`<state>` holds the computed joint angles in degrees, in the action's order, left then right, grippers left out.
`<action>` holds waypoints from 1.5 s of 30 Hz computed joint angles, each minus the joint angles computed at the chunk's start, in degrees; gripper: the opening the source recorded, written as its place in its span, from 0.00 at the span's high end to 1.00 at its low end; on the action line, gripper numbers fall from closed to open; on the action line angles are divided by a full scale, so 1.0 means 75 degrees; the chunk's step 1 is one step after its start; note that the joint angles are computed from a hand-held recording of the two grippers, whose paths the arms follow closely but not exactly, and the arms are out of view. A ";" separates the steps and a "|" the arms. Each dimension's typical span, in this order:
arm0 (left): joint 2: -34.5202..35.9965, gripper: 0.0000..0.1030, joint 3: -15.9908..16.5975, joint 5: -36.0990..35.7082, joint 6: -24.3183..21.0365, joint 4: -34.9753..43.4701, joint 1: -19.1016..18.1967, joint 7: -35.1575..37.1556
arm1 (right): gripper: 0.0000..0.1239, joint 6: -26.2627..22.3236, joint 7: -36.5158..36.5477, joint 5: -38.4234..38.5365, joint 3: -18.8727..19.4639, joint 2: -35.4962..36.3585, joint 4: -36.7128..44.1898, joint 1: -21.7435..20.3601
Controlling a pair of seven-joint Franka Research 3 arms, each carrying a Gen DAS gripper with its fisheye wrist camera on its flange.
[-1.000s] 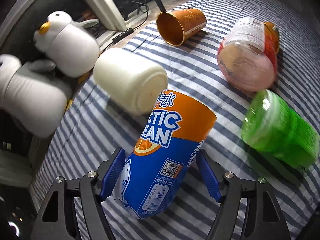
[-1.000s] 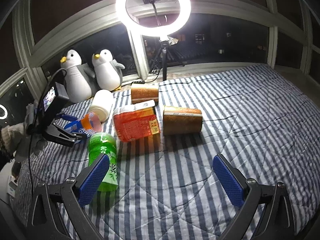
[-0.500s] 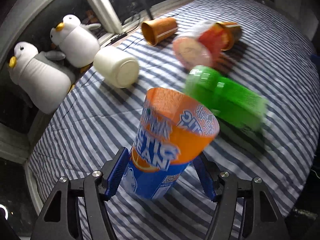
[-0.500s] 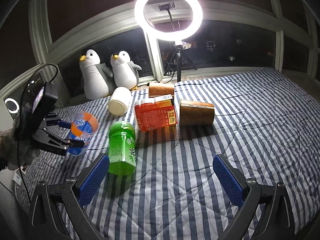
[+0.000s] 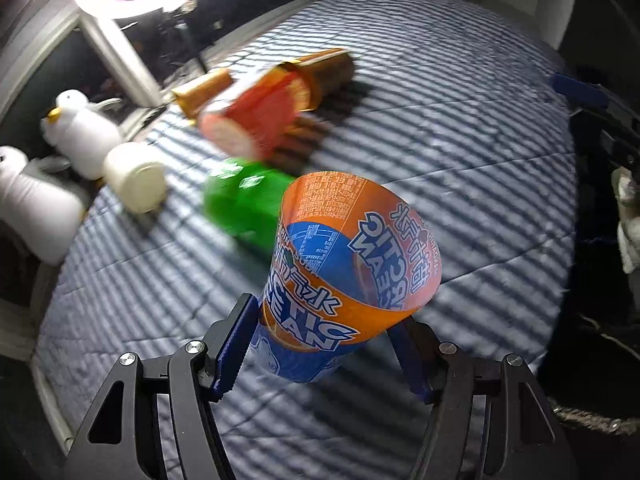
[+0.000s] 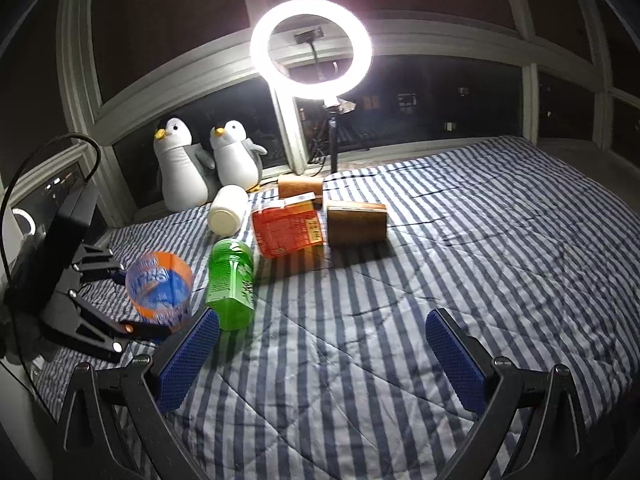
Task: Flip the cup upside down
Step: 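Carry the bottle toward the right tool while the right tool grasps it, then rotate the held bottle upright with the right tool and lower it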
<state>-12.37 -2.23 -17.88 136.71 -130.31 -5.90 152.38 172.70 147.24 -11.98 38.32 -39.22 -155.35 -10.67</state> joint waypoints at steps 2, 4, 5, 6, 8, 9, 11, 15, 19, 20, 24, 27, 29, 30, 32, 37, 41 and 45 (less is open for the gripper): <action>-0.0109 0.33 -0.0102 -0.0035 0.0146 -0.0222 -0.0132 0.0087 | 0.18 -0.0108 0.0021 0.0047 -0.0106 -0.0213 -0.0156 0.0129; -0.0226 0.33 -0.0178 -0.0060 0.0378 -0.0460 -0.0300 0.0164 | 0.18 -0.0199 0.0041 0.0074 -0.0185 -0.0402 -0.0290 0.0226; -0.0209 0.33 -0.0181 -0.0123 0.0397 -0.0477 -0.0390 0.0192 | 0.18 -0.0259 0.0048 0.0089 -0.0237 -0.0500 -0.0361 0.0274; -0.0169 0.33 -0.0175 -0.0198 0.0354 -0.0457 -0.0466 0.0211 | 0.18 -0.0297 0.0058 0.0099 -0.0279 -0.0571 -0.0415 0.0309; -0.0099 0.33 -0.0226 -0.0323 0.0250 -0.0421 -0.0600 0.0185 | 0.18 -0.0380 0.0164 0.0133 -0.0305 -0.0762 -0.0542 0.0336; -0.0054 0.33 -0.0249 -0.0329 0.0284 -0.0424 -0.0630 0.0184 | 0.18 -0.0404 0.0176 0.0138 -0.0342 -0.0819 -0.0591 0.0370; 0.0022 0.33 -0.0308 -0.0313 0.0309 -0.0427 -0.0678 0.0137 | 0.18 -0.0458 0.0168 0.0143 -0.0436 -0.0935 -0.0696 0.0449; 0.0154 0.32 -0.0346 -0.0342 0.0307 -0.0371 -0.0679 -0.0078 | 0.18 -0.0523 0.0091 0.0103 -0.0569 -0.1064 -0.0810 0.0520; 0.0072 0.14 -0.0227 -0.0720 0.0240 -0.0311 -0.0601 -0.0141 | 0.18 0.0002 -0.0653 0.0128 -0.1196 -0.0660 -0.0837 0.0983; -0.0004 0.14 -0.0176 -0.0839 0.0219 -0.0329 -0.0581 -0.0106 | 0.18 0.0190 -0.0981 0.0142 -0.1393 -0.0505 -0.0807 0.1129; -0.0551 0.13 0.0057 -0.1074 0.0301 -0.0645 -0.0458 -0.0171 | 0.18 0.0591 -0.2545 0.0012 -0.2027 0.0180 -0.0382 0.1645; -0.1194 0.06 0.0392 -0.1312 0.0331 -0.1091 -0.0338 -0.0340 | 0.18 0.0426 -0.3919 -0.0254 -0.2321 0.0783 0.0202 0.2075; -0.1719 0.04 0.0520 -0.1227 0.0637 -0.1564 -0.0172 -0.0707 | 0.18 0.0163 -0.4989 -0.0283 -0.2733 0.1284 0.0624 0.2687; -0.2022 0.04 0.0596 -0.1147 0.0815 -0.1848 -0.0088 -0.0902 | 0.18 -0.0102 -0.5811 -0.0170 -0.3145 0.1648 0.0920 0.3266; -0.2550 0.03 0.0781 -0.0921 0.1004 -0.2325 0.0071 -0.1317 | 0.18 -0.0464 -0.6865 0.0109 -0.3594 0.2076 0.1270 0.3937; -0.3716 0.01 0.1548 -0.0541 0.0819 -0.3275 0.0445 -0.2058 | 0.18 -0.1539 -0.9024 0.0597 -0.3709 0.3205 0.2315 0.4505; -0.4001 0.01 0.1959 -0.0291 0.0546 -0.3594 0.0938 -0.2706 | 0.21 -0.2448 -0.9813 0.0001 -0.3373 0.4031 0.3173 0.4510; -0.4098 0.01 0.2163 -0.0097 0.0532 -0.3781 0.1377 -0.3250 | 0.22 -0.3119 -1.0148 -0.0947 -0.3317 0.4759 0.3813 0.4713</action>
